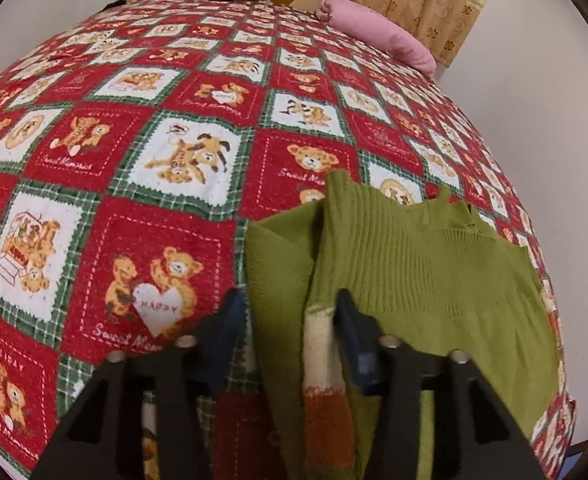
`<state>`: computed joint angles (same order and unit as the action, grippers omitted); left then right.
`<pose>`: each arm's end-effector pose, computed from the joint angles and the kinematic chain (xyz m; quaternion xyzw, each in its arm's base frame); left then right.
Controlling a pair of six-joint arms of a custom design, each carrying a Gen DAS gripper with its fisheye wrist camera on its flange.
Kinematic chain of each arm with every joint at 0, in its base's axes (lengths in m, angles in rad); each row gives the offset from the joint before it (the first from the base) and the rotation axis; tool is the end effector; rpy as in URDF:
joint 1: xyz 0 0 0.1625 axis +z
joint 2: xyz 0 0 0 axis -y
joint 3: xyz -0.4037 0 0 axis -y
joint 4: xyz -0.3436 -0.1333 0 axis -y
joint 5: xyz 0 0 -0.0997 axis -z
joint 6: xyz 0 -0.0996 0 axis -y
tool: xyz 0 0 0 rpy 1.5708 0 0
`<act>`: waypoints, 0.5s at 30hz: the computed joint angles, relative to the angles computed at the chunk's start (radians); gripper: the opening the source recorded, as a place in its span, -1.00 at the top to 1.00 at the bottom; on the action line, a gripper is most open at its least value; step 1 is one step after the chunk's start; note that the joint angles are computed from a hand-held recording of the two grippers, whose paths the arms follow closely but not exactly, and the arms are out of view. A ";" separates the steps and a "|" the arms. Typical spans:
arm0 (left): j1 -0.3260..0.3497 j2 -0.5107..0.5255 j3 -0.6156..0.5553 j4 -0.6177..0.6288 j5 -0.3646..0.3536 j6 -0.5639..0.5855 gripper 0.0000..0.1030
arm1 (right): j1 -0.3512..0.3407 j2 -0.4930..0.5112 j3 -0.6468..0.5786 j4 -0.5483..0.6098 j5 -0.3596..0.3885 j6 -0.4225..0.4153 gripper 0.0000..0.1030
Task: Fold small clothes
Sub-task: 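Grasp the striped side edge with the right gripper while the left gripper grasps beside it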
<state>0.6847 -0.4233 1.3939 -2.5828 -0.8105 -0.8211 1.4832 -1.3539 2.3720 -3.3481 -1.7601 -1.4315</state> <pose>-0.3872 -0.5768 -0.0232 0.0225 0.9282 -0.2922 0.2293 0.0785 -0.4154 0.2620 0.5482 -0.7454 0.2071 0.3177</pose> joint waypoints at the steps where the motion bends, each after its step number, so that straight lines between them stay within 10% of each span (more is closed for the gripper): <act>1: 0.001 -0.003 -0.002 0.003 -0.003 0.004 0.50 | -0.002 -0.007 0.002 0.005 0.008 -0.003 0.74; 9: -0.007 -0.006 -0.046 0.047 -0.006 0.017 0.80 | -0.025 -0.076 -0.039 0.153 0.067 0.077 0.85; 15: 0.008 0.007 -0.066 0.088 -0.024 -0.046 0.40 | -0.037 -0.068 -0.037 0.161 0.061 0.079 0.85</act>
